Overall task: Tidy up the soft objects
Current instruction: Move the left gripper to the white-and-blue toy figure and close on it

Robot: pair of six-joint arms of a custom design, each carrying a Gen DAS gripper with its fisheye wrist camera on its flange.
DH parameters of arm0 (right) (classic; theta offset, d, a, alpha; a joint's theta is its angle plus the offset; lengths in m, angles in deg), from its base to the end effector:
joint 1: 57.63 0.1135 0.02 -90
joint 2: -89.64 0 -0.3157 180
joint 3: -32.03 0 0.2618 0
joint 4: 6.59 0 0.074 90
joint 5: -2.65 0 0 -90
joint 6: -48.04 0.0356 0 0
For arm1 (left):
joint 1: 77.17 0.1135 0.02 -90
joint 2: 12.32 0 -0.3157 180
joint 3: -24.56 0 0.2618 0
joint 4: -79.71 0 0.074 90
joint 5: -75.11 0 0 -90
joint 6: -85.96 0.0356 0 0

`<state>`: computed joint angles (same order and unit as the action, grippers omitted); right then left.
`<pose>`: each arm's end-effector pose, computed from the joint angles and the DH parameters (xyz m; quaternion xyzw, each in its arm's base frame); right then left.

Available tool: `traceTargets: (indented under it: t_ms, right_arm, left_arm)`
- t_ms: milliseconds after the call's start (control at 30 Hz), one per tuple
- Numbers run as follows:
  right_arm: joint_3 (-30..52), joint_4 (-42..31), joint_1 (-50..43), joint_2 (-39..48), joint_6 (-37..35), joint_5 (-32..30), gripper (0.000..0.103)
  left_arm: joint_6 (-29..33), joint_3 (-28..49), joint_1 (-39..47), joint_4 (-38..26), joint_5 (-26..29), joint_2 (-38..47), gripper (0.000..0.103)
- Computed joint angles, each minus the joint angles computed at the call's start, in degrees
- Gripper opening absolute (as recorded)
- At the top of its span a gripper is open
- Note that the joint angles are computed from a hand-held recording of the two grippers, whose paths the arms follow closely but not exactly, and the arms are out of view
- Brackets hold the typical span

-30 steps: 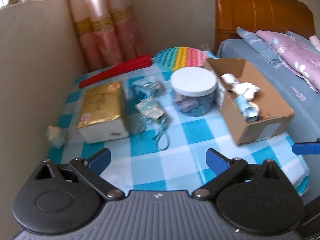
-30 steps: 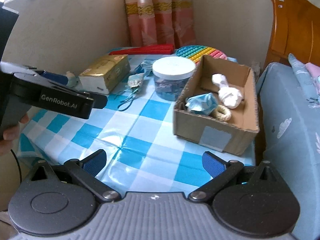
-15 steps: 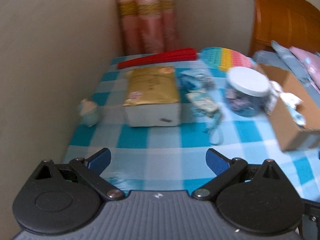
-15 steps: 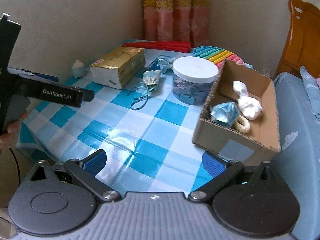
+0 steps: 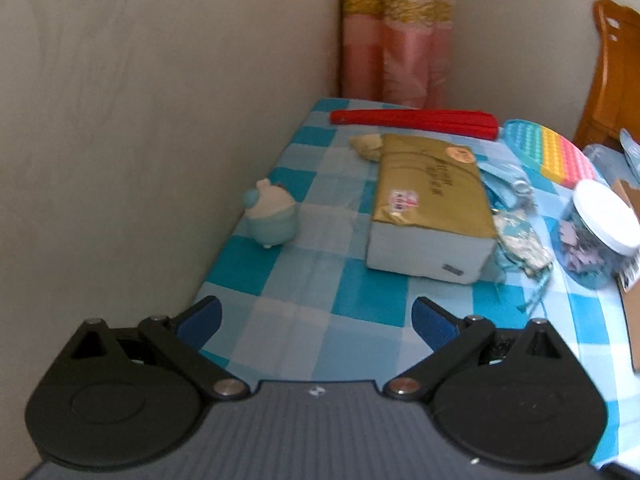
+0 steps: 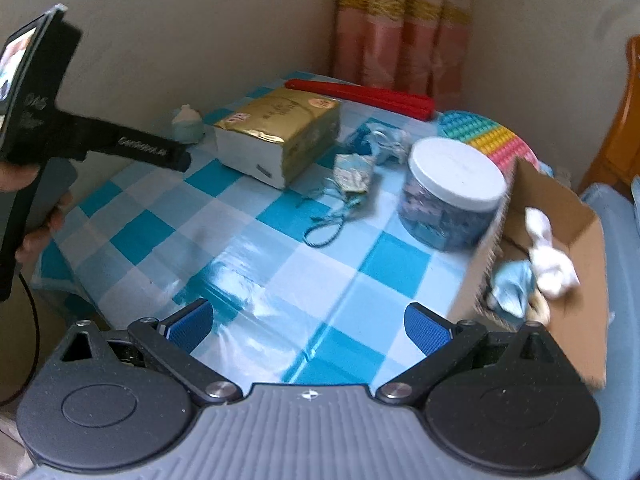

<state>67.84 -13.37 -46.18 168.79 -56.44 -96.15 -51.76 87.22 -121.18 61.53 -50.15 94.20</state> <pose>0.2155 0.0492 0.1601 -0.2358 0.9075 0.0631 0.3418 0.2637 -0.2262 0.1437 -0.1031 0.9220 0.0394 0.3713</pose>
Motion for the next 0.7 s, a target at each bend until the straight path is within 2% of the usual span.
traceTargets:
  t_ms: [300, 433, 700]
  right_arm:
    - [3.2, 3.5, 1.4, 7.6, -3.2, -2.8, 0.103]
    - [4.4, 4.5, 1.0, 10.1, -3.9, -5.3, 0.103]
    - [5.7, 5.1, -1.0, 12.5, -4.6, -9.4, 0.103]
  left_arm:
    - [-4.0, 1.9, 4.5, 0.0, -1.2, 1.5, 0.101]
    - [-6.6, 5.0, 5.8, -3.3, -3.4, 3.2, 0.100]
    - [-10.5, 12.1, 8.5, -6.5, -3.3, 6.7, 0.097]
